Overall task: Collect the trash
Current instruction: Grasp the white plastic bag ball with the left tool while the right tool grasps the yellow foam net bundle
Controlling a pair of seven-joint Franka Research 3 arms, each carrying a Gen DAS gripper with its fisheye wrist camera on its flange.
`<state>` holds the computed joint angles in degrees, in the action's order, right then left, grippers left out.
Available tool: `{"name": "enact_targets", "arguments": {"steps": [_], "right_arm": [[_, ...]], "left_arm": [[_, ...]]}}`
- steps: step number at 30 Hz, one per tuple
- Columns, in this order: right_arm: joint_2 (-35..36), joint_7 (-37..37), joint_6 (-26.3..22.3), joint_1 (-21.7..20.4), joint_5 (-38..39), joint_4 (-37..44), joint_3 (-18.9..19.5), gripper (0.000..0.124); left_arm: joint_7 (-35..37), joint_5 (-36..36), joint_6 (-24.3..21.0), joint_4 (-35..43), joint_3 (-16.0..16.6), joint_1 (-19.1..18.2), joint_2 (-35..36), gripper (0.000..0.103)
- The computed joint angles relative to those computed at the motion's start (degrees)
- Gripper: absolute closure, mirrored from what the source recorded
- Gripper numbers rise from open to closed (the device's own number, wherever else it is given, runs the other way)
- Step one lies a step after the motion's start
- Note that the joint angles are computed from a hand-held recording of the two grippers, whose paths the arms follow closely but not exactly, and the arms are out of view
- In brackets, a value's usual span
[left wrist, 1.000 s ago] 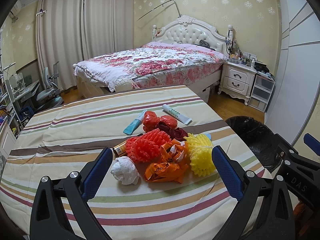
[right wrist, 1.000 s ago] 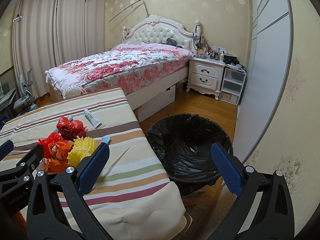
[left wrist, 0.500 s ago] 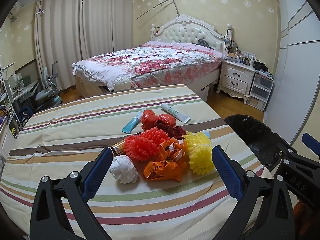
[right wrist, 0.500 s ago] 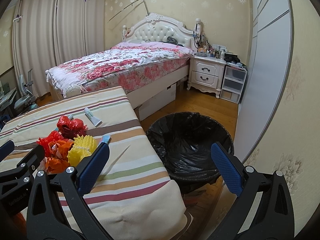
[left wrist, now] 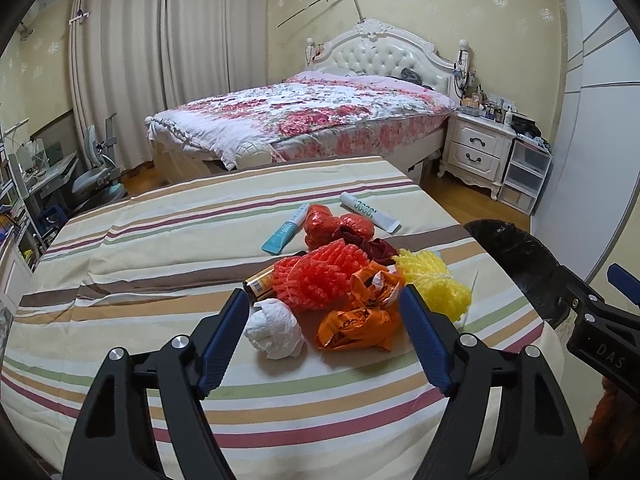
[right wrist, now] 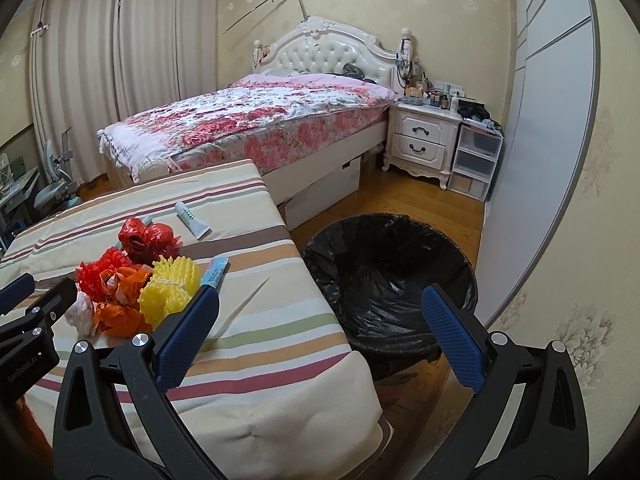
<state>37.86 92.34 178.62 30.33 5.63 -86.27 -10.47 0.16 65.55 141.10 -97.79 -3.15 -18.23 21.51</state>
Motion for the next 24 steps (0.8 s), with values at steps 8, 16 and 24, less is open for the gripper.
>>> {"name": "enact_targets", "arguments": {"steps": [8, 16, 24], "right_arm": [[1.54, -3.67, -4.88, -3.35, -0.16, 3.32, 5.36, 0.05], [4.0, -6.7, -8.35, -4.88, 0.06, 7.65, 8.9, 0.055], [5.36, -8.75, -10.3, -4.95, 0.83, 10.18, 10.33, 0.055]], "left_arm": [[-0.79, -0.2, -0.89, -3.49, 0.16, 1.53, -1.85, 0.029], [0.49, -2.56, 1.46, -4.41, 0.0, 3.59, -1.78, 0.029], [2.84, -4.97, 3.31, -4.94, 0.12, 4.71, -1.04, 0.029]]}}
